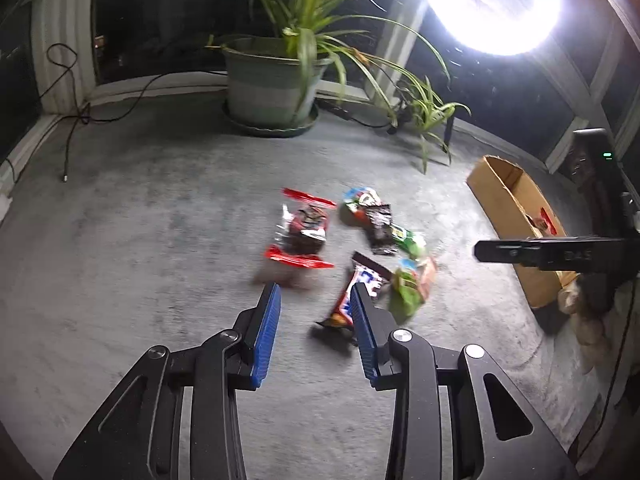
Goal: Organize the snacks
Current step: 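Move both grippers back over the snack pile, then grasp the chocolate bar with the left gripper while the right grasps the pink packet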
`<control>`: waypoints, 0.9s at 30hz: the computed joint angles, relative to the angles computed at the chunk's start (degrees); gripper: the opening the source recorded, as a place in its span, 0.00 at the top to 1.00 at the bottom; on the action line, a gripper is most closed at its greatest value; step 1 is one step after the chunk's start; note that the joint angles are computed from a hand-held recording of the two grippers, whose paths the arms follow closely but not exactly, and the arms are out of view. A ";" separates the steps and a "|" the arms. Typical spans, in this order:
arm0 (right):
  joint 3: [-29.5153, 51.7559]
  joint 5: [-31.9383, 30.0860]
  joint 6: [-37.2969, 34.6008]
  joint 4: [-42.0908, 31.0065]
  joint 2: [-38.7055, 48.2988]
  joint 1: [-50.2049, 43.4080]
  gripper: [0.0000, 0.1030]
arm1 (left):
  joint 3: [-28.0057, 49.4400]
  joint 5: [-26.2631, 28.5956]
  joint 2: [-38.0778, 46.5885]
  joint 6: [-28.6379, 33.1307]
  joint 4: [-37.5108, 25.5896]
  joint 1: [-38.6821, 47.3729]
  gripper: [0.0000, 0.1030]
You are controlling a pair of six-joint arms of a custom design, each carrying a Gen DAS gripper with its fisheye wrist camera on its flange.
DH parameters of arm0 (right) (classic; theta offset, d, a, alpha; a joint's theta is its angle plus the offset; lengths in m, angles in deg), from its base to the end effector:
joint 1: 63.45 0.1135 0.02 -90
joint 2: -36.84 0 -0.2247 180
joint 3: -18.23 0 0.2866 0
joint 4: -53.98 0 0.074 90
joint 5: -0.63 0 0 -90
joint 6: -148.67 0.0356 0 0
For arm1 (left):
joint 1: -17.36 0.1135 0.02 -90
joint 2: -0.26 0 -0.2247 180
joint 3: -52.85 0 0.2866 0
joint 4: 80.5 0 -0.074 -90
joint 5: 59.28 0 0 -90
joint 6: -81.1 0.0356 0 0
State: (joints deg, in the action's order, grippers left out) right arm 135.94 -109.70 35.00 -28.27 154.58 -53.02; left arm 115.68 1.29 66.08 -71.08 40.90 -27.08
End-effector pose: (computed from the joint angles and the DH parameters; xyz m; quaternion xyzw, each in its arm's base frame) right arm 0.4163 0.0892 0.2058 -0.2993 0.9354 0.1673 0.0861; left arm 0.2008 -0.1724 0.2112 -0.2062 0.9168 -0.0432 0.3393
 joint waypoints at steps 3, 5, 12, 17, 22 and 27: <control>1.29 2.06 4.29 0.33 2.76 1.94 0.53 | -2.43 0.46 -2.83 0.76 0.33 1.19 0.67; 2.45 3.85 6.60 0.25 4.75 3.10 0.53 | -3.50 0.95 -3.97 1.38 1.02 1.95 0.67; 0.40 10.54 11.32 4.57 5.41 6.60 0.59 | -6.92 3.00 -6.70 4.91 5.17 4.43 0.67; -3.85 16.24 8.05 6.82 2.50 9.99 0.62 | -8.43 4.59 -8.10 6.85 6.95 6.38 0.66; -10.50 21.46 1.84 10.21 -1.97 11.48 0.68 | -9.38 5.66 -9.39 8.19 7.35 8.12 0.67; -10.92 15.12 5.23 8.12 -3.79 8.07 0.68 | -9.42 6.68 -9.36 9.33 7.68 9.26 0.67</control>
State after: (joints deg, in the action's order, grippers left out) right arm 125.02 -94.58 40.24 -20.15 150.79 -44.95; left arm 106.26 7.97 56.72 -61.75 48.58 -17.82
